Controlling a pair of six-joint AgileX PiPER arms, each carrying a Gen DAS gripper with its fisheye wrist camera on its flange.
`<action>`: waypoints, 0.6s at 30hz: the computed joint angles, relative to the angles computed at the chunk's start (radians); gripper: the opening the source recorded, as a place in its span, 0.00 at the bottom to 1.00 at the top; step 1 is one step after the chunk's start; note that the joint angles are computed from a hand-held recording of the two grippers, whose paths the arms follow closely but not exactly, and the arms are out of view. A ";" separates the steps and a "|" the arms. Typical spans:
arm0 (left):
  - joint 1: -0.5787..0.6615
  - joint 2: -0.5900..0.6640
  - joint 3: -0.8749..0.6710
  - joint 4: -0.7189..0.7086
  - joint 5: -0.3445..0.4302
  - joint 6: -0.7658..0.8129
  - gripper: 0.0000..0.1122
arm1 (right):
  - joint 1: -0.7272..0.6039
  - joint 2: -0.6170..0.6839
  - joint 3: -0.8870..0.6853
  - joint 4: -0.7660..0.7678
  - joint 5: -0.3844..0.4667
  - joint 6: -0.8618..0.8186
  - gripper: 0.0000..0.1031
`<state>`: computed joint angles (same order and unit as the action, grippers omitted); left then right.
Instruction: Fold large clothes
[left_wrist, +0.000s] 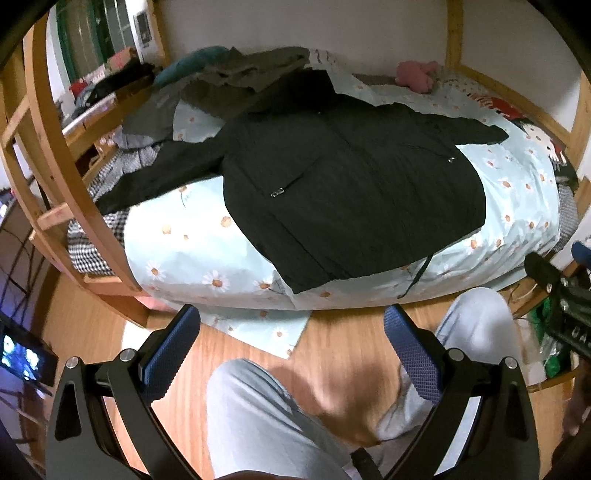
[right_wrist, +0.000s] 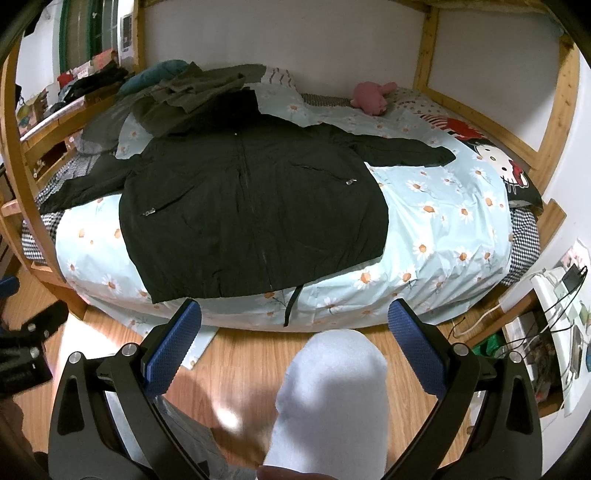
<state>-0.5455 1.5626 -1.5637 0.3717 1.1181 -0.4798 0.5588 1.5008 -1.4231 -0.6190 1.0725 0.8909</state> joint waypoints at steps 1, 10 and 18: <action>0.009 0.007 -0.009 -0.010 0.002 0.007 0.88 | -0.002 -0.019 0.000 0.011 0.012 -0.019 0.97; 0.146 0.061 -0.075 -0.144 -0.007 0.101 0.88 | -0.040 0.048 -0.122 0.070 0.061 -0.140 0.97; 0.313 0.211 -0.198 -0.304 -0.022 0.243 0.88 | -0.075 0.268 -0.351 0.118 0.013 -0.289 0.97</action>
